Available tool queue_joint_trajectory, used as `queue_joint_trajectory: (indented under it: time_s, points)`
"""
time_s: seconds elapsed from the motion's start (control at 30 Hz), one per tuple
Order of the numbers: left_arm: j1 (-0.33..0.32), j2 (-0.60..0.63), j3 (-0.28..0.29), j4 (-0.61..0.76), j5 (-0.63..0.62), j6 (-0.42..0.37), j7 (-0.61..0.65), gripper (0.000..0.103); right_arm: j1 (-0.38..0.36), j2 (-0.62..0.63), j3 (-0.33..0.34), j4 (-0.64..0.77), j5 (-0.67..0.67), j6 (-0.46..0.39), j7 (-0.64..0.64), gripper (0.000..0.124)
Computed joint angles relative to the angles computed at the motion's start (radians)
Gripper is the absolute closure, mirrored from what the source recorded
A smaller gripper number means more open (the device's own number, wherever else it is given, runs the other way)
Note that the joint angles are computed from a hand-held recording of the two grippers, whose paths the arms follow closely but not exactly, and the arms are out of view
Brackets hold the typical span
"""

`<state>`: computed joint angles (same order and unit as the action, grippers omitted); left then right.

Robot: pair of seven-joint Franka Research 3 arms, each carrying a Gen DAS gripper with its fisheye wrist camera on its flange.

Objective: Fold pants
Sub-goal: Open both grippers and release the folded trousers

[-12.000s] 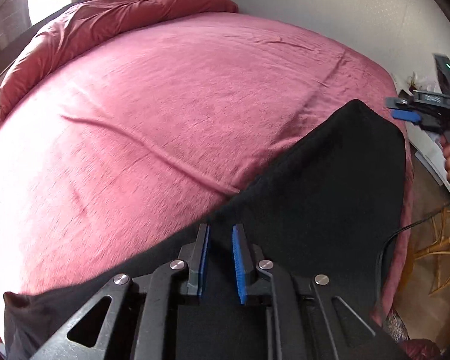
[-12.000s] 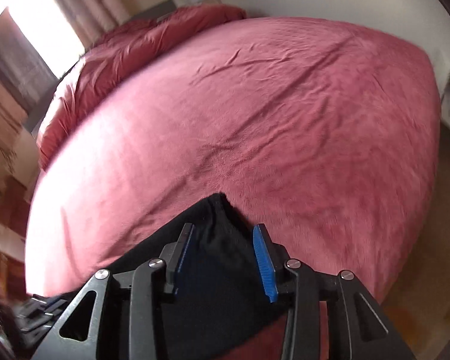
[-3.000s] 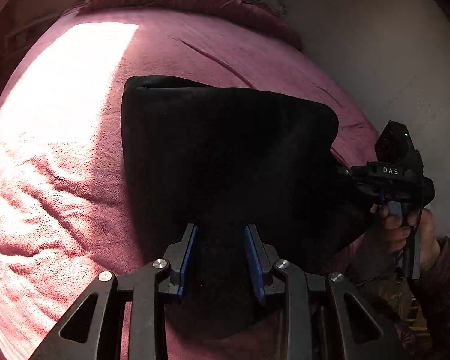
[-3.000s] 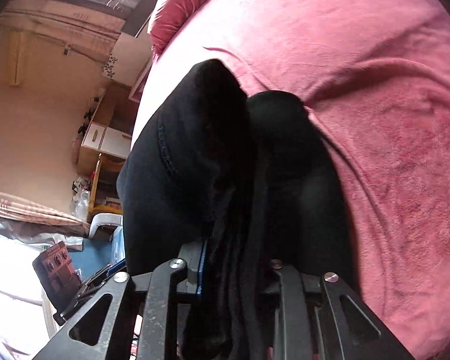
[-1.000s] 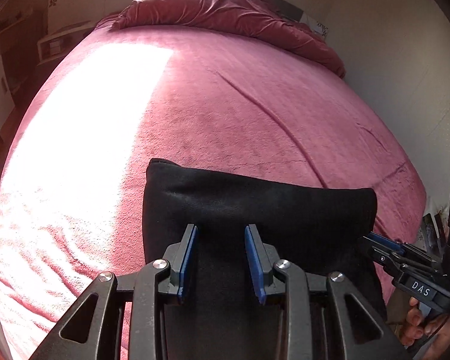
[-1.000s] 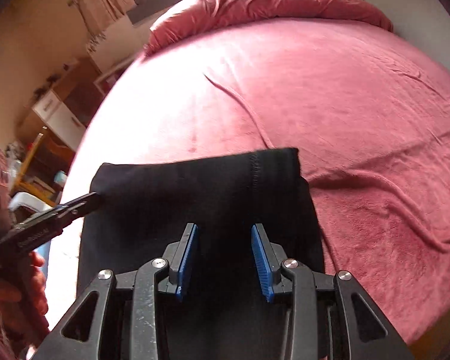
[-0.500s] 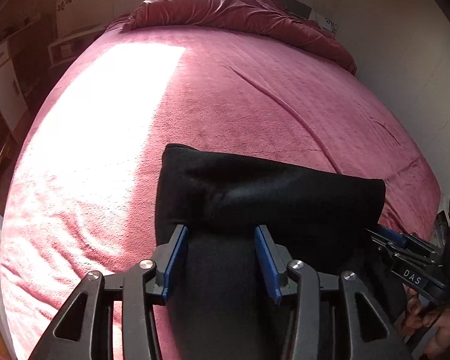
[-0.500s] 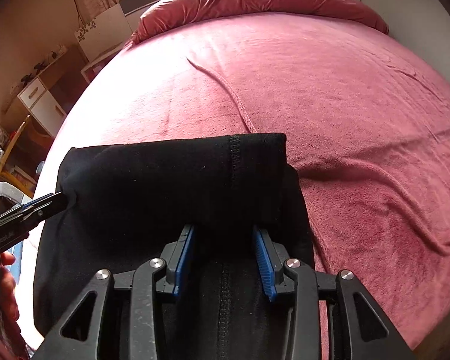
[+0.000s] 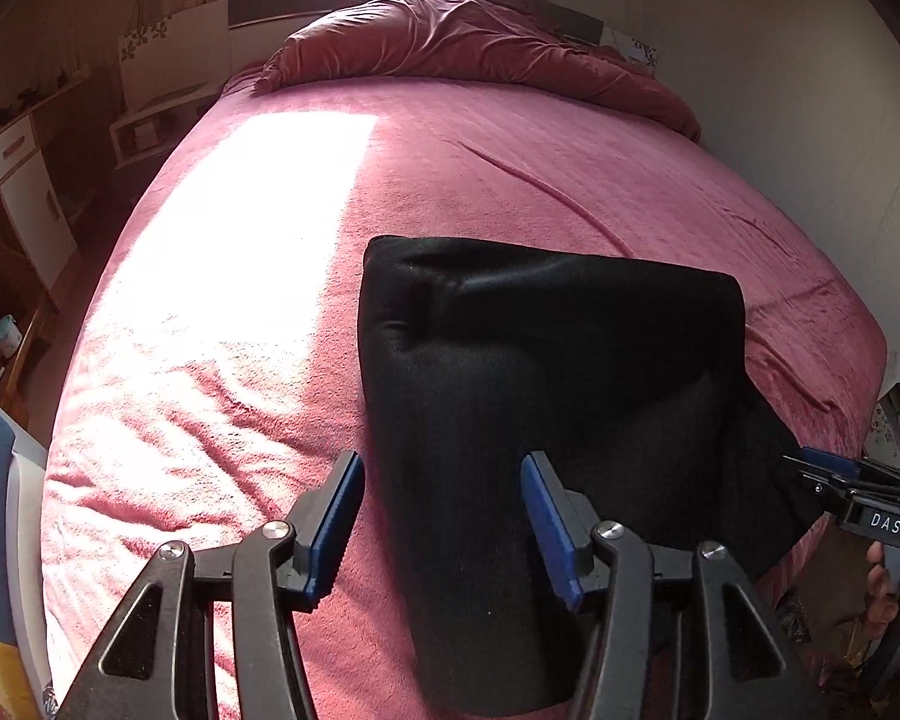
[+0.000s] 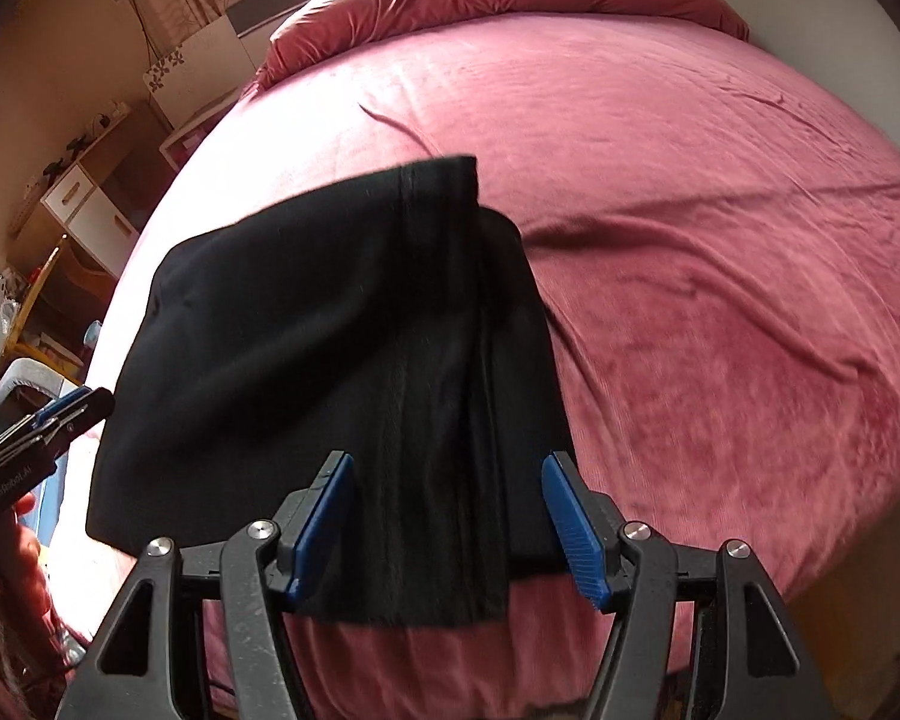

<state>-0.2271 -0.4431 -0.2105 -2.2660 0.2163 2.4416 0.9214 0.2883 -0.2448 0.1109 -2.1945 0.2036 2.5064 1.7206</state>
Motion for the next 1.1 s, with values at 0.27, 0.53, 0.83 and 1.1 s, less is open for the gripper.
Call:
queue_joint_trajectory:
  time_s: [0.27, 0.53, 0.83, 1.1]
  points:
    - [-0.017, -0.039, -0.006, -0.051, 0.002, -0.011, 0.006, 0.043, -0.017, -0.029, 0.03, -0.034, -0.091, -0.018, 0.034, 0.069]
    - [-0.02, -0.018, -0.018, -0.054, 0.018, -0.003, 0.0, 0.037, -0.009, -0.011, 0.027, -0.064, -0.142, 0.033, 0.047, 0.07]
    - [-0.031, -0.051, -0.019, -0.06, 0.026, -0.002, -0.012, 0.024, -0.002, -0.035, 0.014, -0.054, -0.093, 0.007, 0.022, 0.063]
    - [-0.038, -0.081, -0.004, -0.081, 0.001, 0.014, -0.004, 0.023, -0.01, -0.024, 0.005, -0.027, -0.069, -0.016, 0.001, 0.062]
